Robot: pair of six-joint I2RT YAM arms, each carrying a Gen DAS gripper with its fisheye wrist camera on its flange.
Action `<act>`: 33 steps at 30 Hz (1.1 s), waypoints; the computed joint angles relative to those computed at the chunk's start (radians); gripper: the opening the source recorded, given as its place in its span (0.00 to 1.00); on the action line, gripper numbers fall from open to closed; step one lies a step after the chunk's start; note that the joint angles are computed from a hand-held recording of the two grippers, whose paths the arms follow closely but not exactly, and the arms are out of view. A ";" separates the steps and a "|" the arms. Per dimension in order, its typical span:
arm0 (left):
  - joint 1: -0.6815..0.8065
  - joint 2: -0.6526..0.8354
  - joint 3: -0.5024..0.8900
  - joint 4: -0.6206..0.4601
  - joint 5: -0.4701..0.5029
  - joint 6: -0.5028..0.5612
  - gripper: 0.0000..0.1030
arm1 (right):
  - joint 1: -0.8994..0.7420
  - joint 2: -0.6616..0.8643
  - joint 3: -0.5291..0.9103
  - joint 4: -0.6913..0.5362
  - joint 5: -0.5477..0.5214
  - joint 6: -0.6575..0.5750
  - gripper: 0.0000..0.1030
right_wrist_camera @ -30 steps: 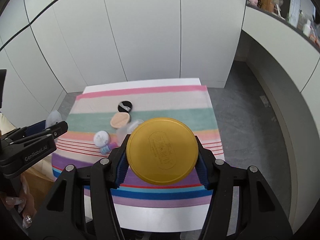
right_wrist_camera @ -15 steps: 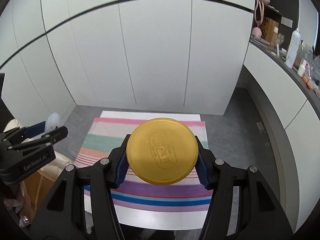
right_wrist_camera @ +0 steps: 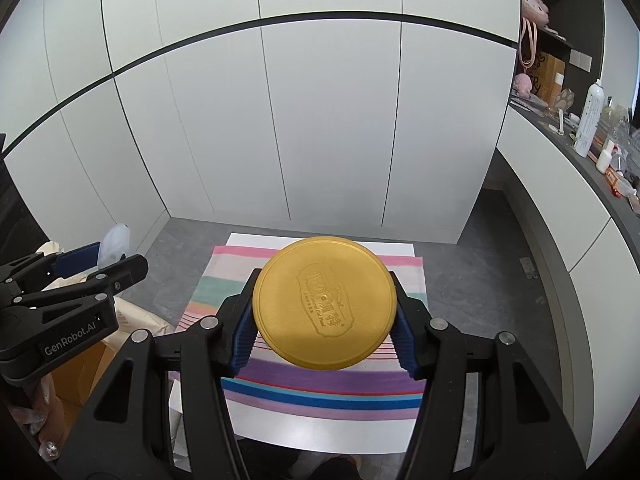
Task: Organize objects
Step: 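Lift both held items and carry them toward the cardboard box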
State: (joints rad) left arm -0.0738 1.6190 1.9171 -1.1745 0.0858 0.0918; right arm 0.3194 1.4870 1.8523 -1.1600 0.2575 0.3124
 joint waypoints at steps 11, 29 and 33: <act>0.026 -0.042 -0.044 -0.003 0.009 0.024 0.53 | 0.090 -0.022 0.035 -0.063 0.084 0.046 0.57; 0.096 -0.361 -0.369 0.050 0.038 0.143 0.53 | 0.260 -0.245 -0.177 -0.114 0.204 0.202 0.57; 0.140 -0.436 -0.410 0.023 0.092 0.191 0.53 | 0.370 -0.297 -0.216 -0.164 0.278 0.295 0.57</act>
State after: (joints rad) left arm 0.0665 1.1833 1.5066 -1.1510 0.1781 0.2827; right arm 0.6896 1.1900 1.6363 -1.3241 0.5350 0.6073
